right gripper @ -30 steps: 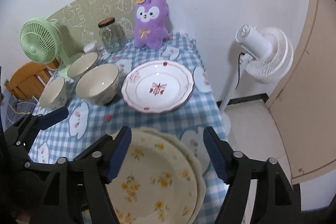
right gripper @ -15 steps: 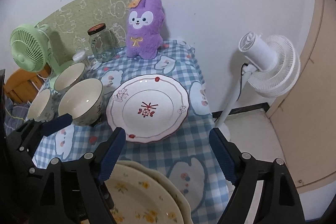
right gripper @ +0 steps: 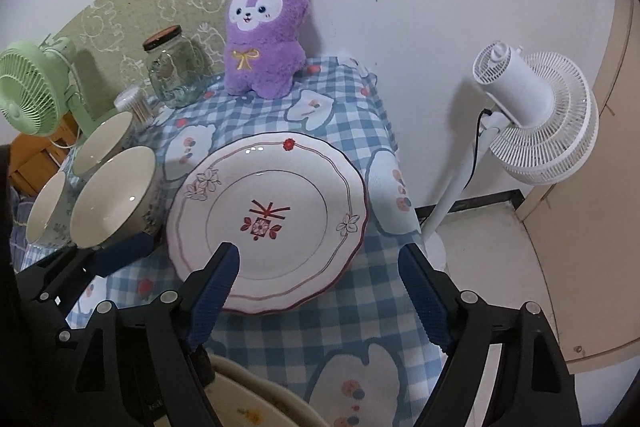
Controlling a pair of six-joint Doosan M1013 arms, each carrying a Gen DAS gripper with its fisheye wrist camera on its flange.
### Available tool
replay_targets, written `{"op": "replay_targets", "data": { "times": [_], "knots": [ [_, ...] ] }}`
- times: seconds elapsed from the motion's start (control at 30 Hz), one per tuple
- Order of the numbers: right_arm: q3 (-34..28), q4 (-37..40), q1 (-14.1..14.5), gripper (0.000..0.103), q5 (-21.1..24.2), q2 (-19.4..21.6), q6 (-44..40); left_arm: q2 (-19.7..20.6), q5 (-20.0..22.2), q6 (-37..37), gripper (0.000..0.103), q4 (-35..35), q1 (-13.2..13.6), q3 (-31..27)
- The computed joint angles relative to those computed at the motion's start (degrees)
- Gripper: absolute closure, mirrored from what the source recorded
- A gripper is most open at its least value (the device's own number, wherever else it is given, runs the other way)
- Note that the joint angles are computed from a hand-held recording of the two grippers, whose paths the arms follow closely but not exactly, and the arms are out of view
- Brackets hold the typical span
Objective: Organize plates and bowls
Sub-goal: 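Move both tools toward the rim of the red-trimmed white plate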
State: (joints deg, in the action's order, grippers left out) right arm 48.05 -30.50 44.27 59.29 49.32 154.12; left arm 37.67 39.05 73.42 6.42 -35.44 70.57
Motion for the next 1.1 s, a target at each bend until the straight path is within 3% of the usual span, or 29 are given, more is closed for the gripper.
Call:
{"op": "replay_targets", "data": {
  "times": [0.2, 0.4, 0.8, 1.1],
  "knots": [
    [-1.26, 1.6, -0.88, 0.019, 0.13, 1.33, -0.98, 1.1, 1.23, -2.69, 0.053, 2.56, -0.11, -1.1],
    [-1.87, 2.62, -1.56, 0.019, 0.31, 2.13, -1.21, 1.89, 2.77, 1.5, 0.053, -1.51, 0.08, -2.67],
    [-1.21, 4.37, -2.12, 0.019, -0.61, 2.07, -2.58, 0.99, 4.49, -0.4, 0.053, -3.5, -0.62, -1.92],
    [1.86, 5.11, -2.37, 0.019, -3.09, 0.42, -2.61, 0.39, 5.82, -6.29, 0.054, -0.45, -1.65, -1.39]
  ]
}}
